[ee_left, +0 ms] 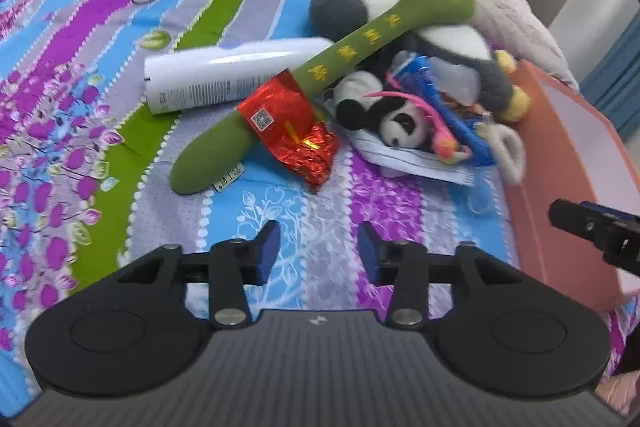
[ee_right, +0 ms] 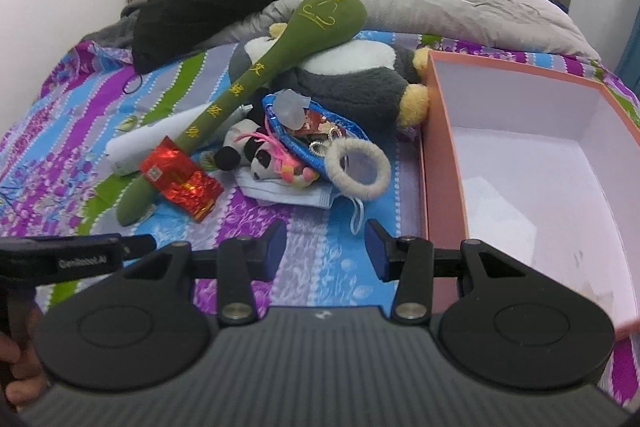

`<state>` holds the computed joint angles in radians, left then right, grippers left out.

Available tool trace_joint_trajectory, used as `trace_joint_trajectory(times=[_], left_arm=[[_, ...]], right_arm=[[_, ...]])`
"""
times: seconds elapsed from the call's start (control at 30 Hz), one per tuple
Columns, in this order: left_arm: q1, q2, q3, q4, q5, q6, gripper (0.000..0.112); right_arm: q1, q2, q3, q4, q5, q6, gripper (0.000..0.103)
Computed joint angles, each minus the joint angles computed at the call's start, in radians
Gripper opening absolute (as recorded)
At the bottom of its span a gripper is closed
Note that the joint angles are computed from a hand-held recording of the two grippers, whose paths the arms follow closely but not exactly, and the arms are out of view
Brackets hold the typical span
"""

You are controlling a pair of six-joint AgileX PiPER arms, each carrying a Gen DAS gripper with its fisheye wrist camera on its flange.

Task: Organize soft objects
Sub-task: 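Grasp the red tea packet with the left gripper while the right grasps the fuzzy ring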

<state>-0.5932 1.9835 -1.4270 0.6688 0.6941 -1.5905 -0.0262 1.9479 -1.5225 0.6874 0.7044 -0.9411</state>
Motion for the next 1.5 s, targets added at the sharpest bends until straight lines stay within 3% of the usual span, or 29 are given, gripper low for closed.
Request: trace_joint_trajectory(times=[0.27,0.43,0.6,0.8,0.87,1.07,1.23,1.5], left_arm=[[0.098,0.130,-0.068,-0.022,-0.093,0.039,0.055],[0.132,0.202,-0.134,-0.071,-0.097,0.105,0.055],[0.142,0.237,-0.174,-0.017,-0.095,0.066,0.055],[0.149,0.261,-0.207,0.012,-0.084,0.036,0.053],[0.144,0.265,-0.213,0.028,-0.073,0.039,0.043],[0.141,0.241,-0.182,0.041,-0.095,0.012,0.021],[0.114,0.210,-0.153,0.090,-0.068,-0.020,0.020],[0.063,0.093,-0.020,0.109,-0.102,-0.071,0.018]], right_arm=[[0.068,0.178,-0.215,-0.110,0.002,0.131,0.045],[0.082,0.256,-0.312,-0.116,0.025,0.150,0.045],[0.094,0.321,-0.414,-0.161,0.046,0.196,0.043],[0.088,0.395,-0.535,-0.192,0.145,0.258,0.025],[0.080,0.413,-0.570,-0.176,0.182,0.276,0.021],[0.070,0.380,-0.530,-0.155,0.185,0.249,0.013],[0.059,0.316,-0.445,-0.121,0.167,0.208,0.012],[0.043,0.190,-0.260,-0.066,0.128,0.130,0.012]])
